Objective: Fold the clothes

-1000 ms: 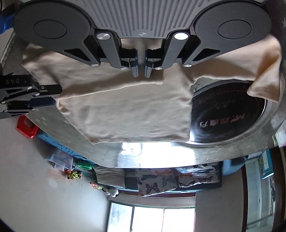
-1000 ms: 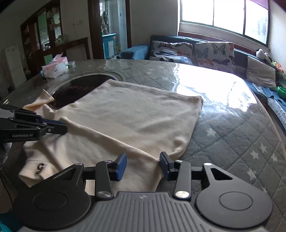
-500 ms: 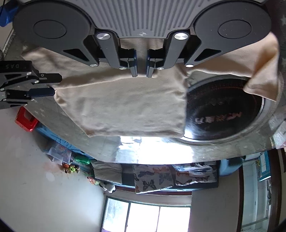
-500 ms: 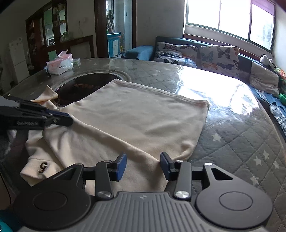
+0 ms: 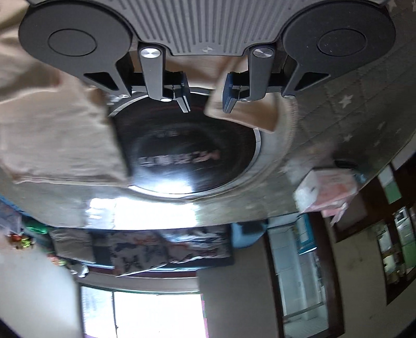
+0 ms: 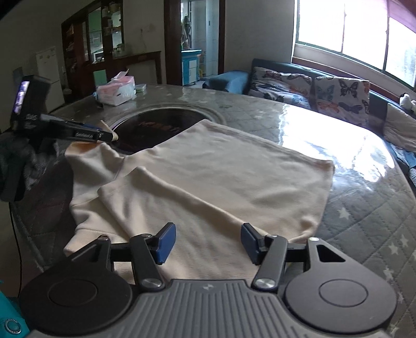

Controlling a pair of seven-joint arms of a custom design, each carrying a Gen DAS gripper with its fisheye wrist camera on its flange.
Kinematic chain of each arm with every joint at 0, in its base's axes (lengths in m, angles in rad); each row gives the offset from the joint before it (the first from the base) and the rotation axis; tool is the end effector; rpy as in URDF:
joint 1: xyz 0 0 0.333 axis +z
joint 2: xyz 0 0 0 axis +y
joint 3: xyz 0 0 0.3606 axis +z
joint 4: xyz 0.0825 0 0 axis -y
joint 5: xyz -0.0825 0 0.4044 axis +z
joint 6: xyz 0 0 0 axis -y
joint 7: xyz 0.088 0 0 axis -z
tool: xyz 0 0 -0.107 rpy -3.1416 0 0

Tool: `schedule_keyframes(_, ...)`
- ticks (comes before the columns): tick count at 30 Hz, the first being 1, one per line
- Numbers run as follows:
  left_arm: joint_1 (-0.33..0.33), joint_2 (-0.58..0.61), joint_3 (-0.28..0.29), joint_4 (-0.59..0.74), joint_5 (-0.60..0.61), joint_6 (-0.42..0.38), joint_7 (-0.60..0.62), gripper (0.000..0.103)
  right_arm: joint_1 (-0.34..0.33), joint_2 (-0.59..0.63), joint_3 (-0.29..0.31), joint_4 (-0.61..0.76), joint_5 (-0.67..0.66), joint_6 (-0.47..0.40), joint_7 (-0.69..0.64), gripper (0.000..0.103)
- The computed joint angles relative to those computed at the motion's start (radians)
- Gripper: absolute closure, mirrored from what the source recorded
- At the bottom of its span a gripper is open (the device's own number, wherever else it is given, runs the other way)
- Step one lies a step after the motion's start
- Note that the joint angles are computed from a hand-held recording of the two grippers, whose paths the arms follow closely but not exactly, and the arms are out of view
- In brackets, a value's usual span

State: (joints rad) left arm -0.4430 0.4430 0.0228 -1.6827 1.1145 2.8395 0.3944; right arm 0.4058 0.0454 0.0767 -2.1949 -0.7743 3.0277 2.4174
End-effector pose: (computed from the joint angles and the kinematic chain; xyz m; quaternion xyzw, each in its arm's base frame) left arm 0.6531 -0.3459 0.4320 -0.5617 0.7002 -0.2991 0.3236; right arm 0.4999 0.3207 0.4735 -0.7565 0.5176 -0.2236 0.3313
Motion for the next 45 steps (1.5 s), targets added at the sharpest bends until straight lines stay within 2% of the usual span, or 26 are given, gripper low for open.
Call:
schedule_keyframes(3, -0.002, 0.016, 0.011, 0.012, 0.014, -0.011, 0.002, 0.073, 0.002, 0.012, 0.005, 0.005, 0.035, -0.008, -0.033, 0.042)
schedule_keyframes(6, -0.006, 0.028, 0.019, 0.020, 0.041, -0.010, -0.005, 0.066, 0.008, 0.020, 0.003, 0.006, 0.066, -0.015, -0.053, 0.041)
schedule_keyframes(10, -0.005, 0.035, 0.017, 0.024, 0.062, 0.004, 0.002, 0.063, 0.018, 0.024, -0.003, 0.005, 0.086, -0.021, -0.065, 0.040)
schedule_keyframes(14, -0.001, 0.039, 0.019, 0.028, 0.062, 0.012, 0.009, 0.063, 0.022, 0.026, -0.007, 0.006, 0.088, -0.024, -0.064, 0.039)
schedule_keyframes(15, -0.001, 0.040, 0.020, 0.030, 0.063, 0.013, 0.010, 0.068, 0.023, 0.027, -0.008, 0.007, 0.090, -0.027, -0.066, 0.039)
schedule_keyframes(16, 0.001, 0.038, 0.023, 0.028, 0.062, 0.017, 0.001, 0.079, 0.024, 0.027, -0.008, 0.009, 0.090, -0.029, -0.066, 0.039)
schedule_keyframes(19, 0.008, 0.029, 0.033, 0.018, 0.060, 0.035, -0.042, 0.094, 0.028, 0.027, -0.009, 0.011, 0.087, -0.037, -0.063, 0.038)
schedule_keyframes(22, -0.001, 0.003, 0.072, -0.003, 0.135, 0.069, -0.183, 0.097, 0.028, 0.025, -0.010, 0.011, 0.080, -0.045, -0.056, 0.038)
schedule_keyframes(26, 0.012, -0.040, 0.100, -0.034, 0.288, 0.097, -0.439, 0.098, 0.027, 0.024, -0.007, 0.013, 0.077, -0.057, -0.055, 0.038)
schedule_keyframes(31, 0.070, -0.086, 0.073, -0.099, 0.356, 0.095, -0.603, 0.098, 0.028, 0.027, -0.002, 0.019, 0.076, -0.070, -0.062, 0.038)
schedule_keyframes(32, 0.089, -0.090, 0.060, -0.112, 0.344, 0.103, -0.604, 0.098, 0.028, 0.027, -0.002, 0.020, 0.076, -0.071, -0.063, 0.038)
schedule_keyframes(34, 0.121, -0.098, 0.030, -0.138, 0.310, 0.103, -0.579, 0.096, 0.029, 0.026, -0.001, 0.021, 0.077, -0.075, -0.065, 0.038)
schedule_keyframes(36, 0.143, -0.107, 0.009, -0.155, 0.325, 0.103, -0.603, 0.091, 0.029, 0.025, 0.000, 0.022, 0.080, -0.079, -0.070, 0.038)
schedule_keyframes(38, 0.163, -0.112, -0.011, -0.163, 0.337, 0.100, -0.637, 0.083, 0.030, 0.024, 0.002, 0.025, 0.077, -0.081, -0.072, 0.038)
schedule_keyframes(40, 0.178, -0.117, -0.025, -0.170, 0.343, 0.099, -0.669, 0.066, 0.031, 0.024, 0.003, 0.027, 0.074, -0.080, -0.072, 0.037)
schedule_keyframes(41, 0.184, -0.120, -0.031, -0.173, 0.346, 0.099, -0.685, 0.063, 0.032, 0.025, 0.004, 0.029, 0.074, -0.077, -0.073, 0.037)
schedule_keyframes(42, 0.190, -0.120, -0.037, -0.175, 0.340, 0.100, -0.690, 0.061, 0.032, 0.025, 0.004, 0.031, 0.074, -0.074, -0.075, 0.037)
schedule_keyframes(45, 0.196, -0.119, -0.044, -0.176, 0.363, 0.101, -0.720, 0.063, 0.034, 0.028, 0.007, 0.033, 0.088, -0.066, -0.092, 0.037)
